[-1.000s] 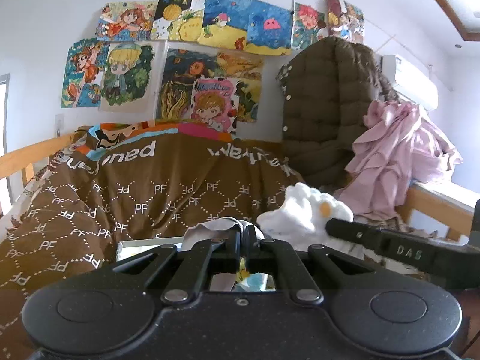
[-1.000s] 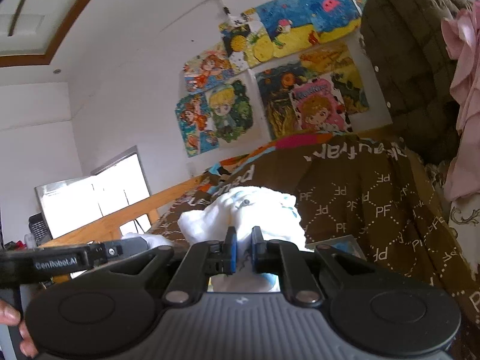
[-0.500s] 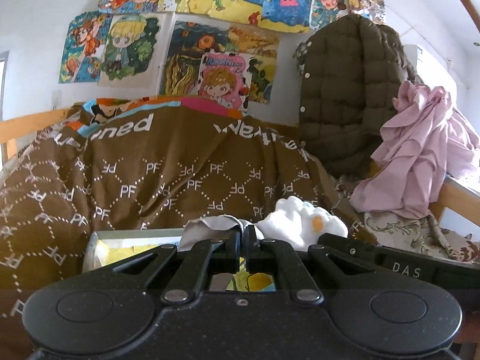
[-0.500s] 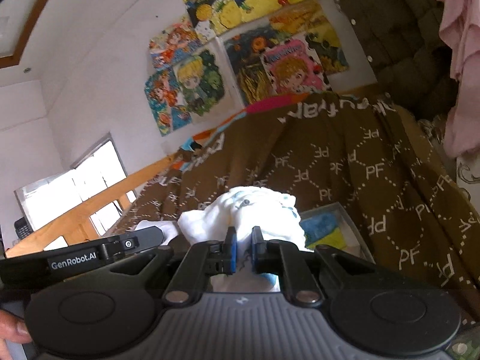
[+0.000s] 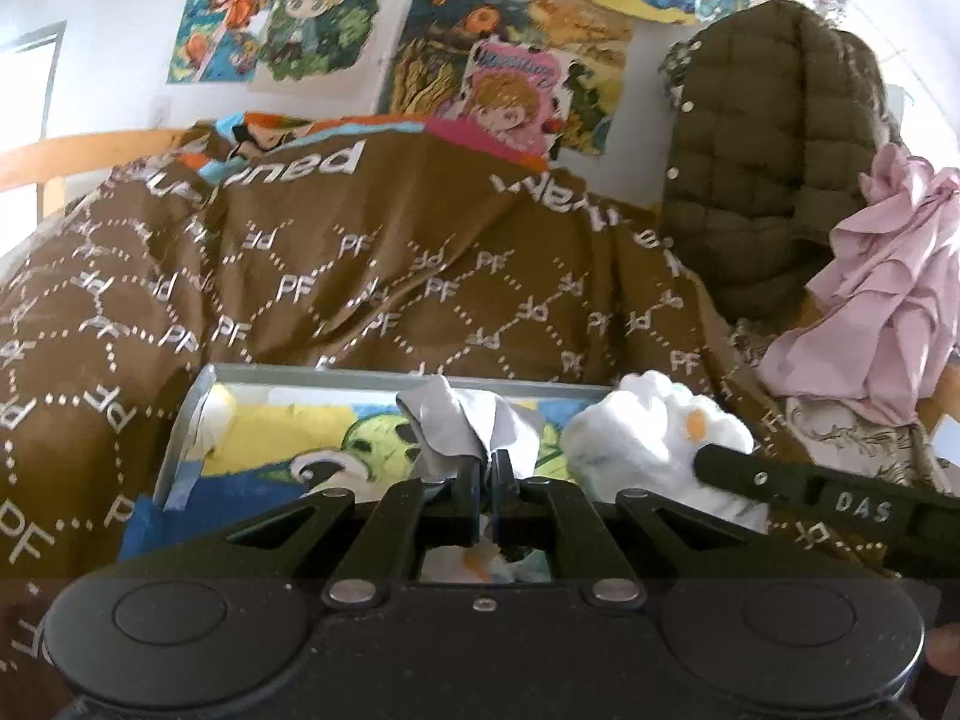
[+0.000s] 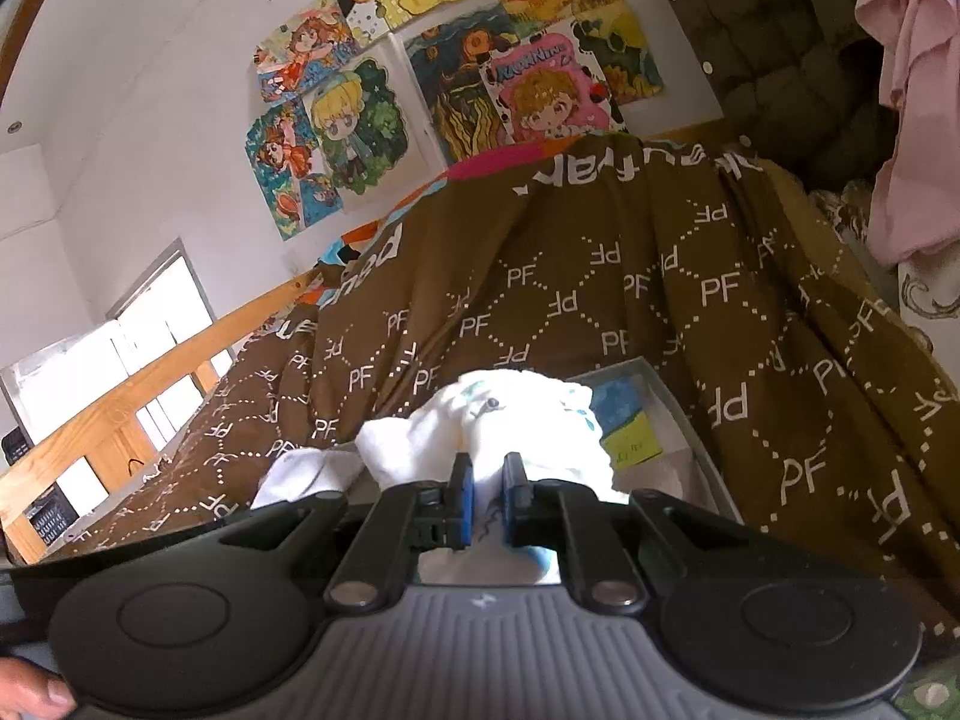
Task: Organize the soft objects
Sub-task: 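Lift both held cloths and carry them over the cartoon tray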
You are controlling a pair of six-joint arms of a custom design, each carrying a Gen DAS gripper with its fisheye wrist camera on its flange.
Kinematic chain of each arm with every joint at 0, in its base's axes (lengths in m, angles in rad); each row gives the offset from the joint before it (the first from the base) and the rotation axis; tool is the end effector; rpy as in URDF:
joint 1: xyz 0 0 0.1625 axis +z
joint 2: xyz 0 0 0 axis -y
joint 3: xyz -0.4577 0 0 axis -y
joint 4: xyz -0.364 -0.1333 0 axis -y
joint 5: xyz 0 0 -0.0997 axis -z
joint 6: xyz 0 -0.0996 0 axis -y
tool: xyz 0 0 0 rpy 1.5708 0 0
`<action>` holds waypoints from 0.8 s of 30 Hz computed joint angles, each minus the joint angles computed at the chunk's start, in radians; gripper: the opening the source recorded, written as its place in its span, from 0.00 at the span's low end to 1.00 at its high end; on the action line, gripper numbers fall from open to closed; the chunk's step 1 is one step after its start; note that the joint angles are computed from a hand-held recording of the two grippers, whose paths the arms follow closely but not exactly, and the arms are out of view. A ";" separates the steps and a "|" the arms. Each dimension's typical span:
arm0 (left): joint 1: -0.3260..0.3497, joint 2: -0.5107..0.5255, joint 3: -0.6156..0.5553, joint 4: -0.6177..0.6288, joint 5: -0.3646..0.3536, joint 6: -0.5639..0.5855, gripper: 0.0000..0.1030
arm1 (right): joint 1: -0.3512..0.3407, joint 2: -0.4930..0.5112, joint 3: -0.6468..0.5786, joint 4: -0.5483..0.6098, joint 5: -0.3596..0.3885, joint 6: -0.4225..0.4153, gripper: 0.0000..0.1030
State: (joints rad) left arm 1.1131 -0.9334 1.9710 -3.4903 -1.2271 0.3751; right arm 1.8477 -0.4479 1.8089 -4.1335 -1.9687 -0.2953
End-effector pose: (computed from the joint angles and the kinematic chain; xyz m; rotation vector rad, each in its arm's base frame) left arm -0.1124 -0.6058 0.2342 0.8497 2.4435 -1.2343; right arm 0.2578 -0.5608 0.0646 0.3442 -2.2960 1.5719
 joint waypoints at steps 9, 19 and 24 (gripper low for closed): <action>0.017 0.012 -0.018 0.045 0.032 -0.038 0.02 | -0.001 0.000 -0.013 0.034 -0.016 0.027 0.10; 0.013 0.022 -0.031 0.106 0.056 -0.049 0.03 | 0.001 -0.007 -0.024 0.099 -0.056 0.053 0.11; 0.012 0.029 -0.033 0.129 0.068 -0.051 0.03 | 0.004 -0.005 -0.031 0.125 -0.073 0.056 0.12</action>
